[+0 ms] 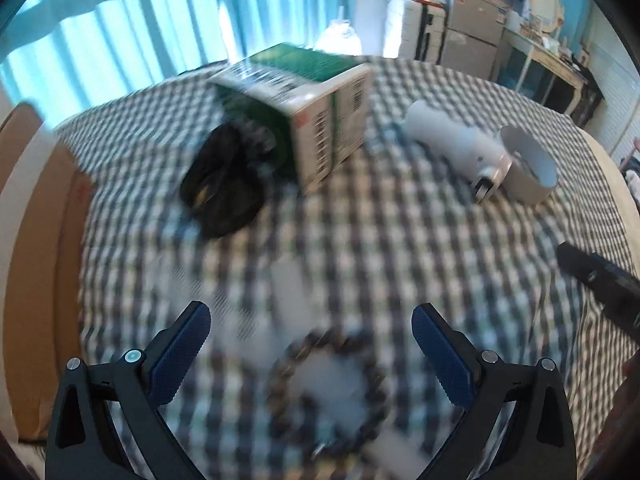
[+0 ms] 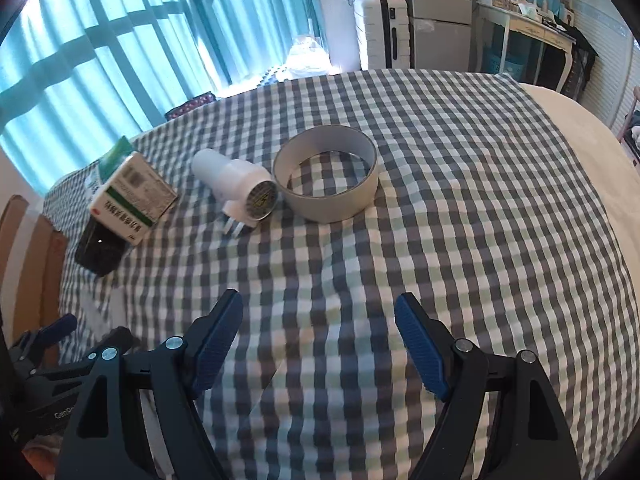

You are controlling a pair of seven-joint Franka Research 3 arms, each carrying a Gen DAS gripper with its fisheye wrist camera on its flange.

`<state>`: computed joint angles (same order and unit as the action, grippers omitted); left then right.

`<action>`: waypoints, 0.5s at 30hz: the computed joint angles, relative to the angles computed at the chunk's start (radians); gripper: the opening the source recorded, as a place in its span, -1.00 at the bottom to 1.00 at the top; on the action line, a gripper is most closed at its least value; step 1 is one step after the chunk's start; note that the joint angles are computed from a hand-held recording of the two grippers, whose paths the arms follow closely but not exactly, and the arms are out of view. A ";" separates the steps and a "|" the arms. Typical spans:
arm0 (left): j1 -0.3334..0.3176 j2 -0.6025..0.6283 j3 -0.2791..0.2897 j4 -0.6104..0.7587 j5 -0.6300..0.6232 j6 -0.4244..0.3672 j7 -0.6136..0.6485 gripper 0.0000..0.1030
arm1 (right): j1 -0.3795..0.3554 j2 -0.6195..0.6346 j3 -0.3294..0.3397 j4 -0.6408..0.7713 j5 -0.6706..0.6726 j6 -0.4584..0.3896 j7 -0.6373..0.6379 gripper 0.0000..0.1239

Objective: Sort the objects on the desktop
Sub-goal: 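Grasp the white cylinder with the left tool while the right grasps the grey ring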

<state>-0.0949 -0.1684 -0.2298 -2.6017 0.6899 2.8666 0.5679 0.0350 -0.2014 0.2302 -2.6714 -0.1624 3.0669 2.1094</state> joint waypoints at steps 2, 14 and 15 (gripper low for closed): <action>0.001 0.051 -0.008 0.055 0.021 0.007 -0.011 1.00 | -0.032 0.027 0.021 0.020 -0.038 -0.003 0.026 0.26; -0.079 0.252 0.038 0.359 0.070 -0.066 -0.049 1.00 | -0.064 0.105 -0.026 0.064 -0.218 0.048 0.094 0.26; -0.084 0.269 0.041 0.381 0.053 -0.083 -0.034 1.00 | -0.075 0.122 -0.024 0.077 -0.258 0.057 0.105 0.27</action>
